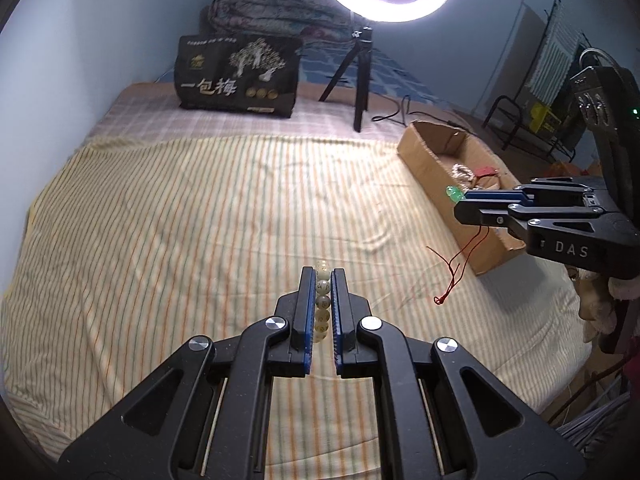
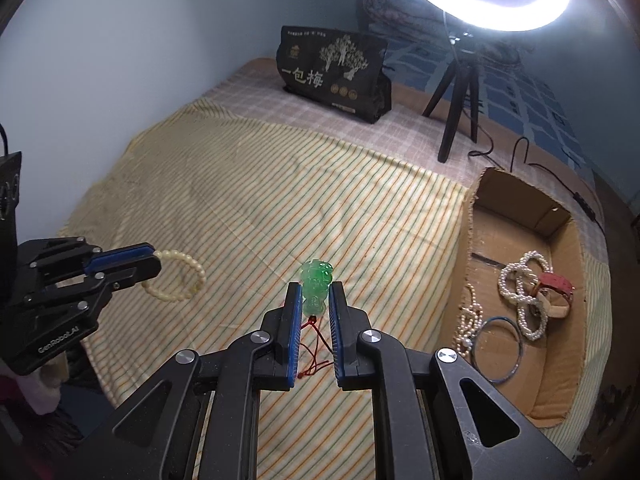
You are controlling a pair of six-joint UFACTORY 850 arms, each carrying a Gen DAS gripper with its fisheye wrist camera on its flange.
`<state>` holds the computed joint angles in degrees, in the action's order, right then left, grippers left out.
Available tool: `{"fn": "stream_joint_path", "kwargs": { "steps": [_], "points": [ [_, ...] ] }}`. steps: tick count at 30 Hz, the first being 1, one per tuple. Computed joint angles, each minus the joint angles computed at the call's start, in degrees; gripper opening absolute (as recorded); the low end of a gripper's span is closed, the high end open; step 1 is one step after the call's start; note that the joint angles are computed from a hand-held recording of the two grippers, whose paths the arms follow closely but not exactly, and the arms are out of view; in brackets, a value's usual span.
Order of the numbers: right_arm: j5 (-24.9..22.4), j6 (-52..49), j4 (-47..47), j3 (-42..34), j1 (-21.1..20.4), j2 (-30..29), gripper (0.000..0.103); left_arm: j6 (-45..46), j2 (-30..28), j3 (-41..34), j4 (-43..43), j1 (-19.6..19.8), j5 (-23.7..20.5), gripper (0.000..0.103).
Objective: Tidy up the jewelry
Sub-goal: 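Carry the bracelet in left tool and jade pendant in right tool into the box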
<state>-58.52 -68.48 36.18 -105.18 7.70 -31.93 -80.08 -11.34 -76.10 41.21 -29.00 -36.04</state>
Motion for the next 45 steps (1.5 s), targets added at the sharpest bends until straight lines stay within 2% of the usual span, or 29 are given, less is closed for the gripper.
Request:
{"fn": "stream_joint_path", "kwargs": {
  "steps": [10,24,34,45],
  "points": [
    [-1.29,-2.52,4.98,0.08,-3.98,1.8,0.012,3.65,-2.79,-5.28,-0.21,-1.03,-0.34,0.005],
    [-2.18,-1.97,10.56,-4.86,-10.06,0.18,0.012,11.1,-9.04,-16.01,-3.12,-1.23,0.47,0.005],
    [-1.59,2.7,10.99,-12.45,-13.15,-4.8,0.012,19.87,-16.91,-28.71,-8.76,-0.82,1.02,0.005],
    [-1.82,8.11,8.5,-20.92,-13.96,-10.86,0.012,31.52,-27.9,-44.85,-18.53,0.17,-0.85,0.005]
  ]
}}
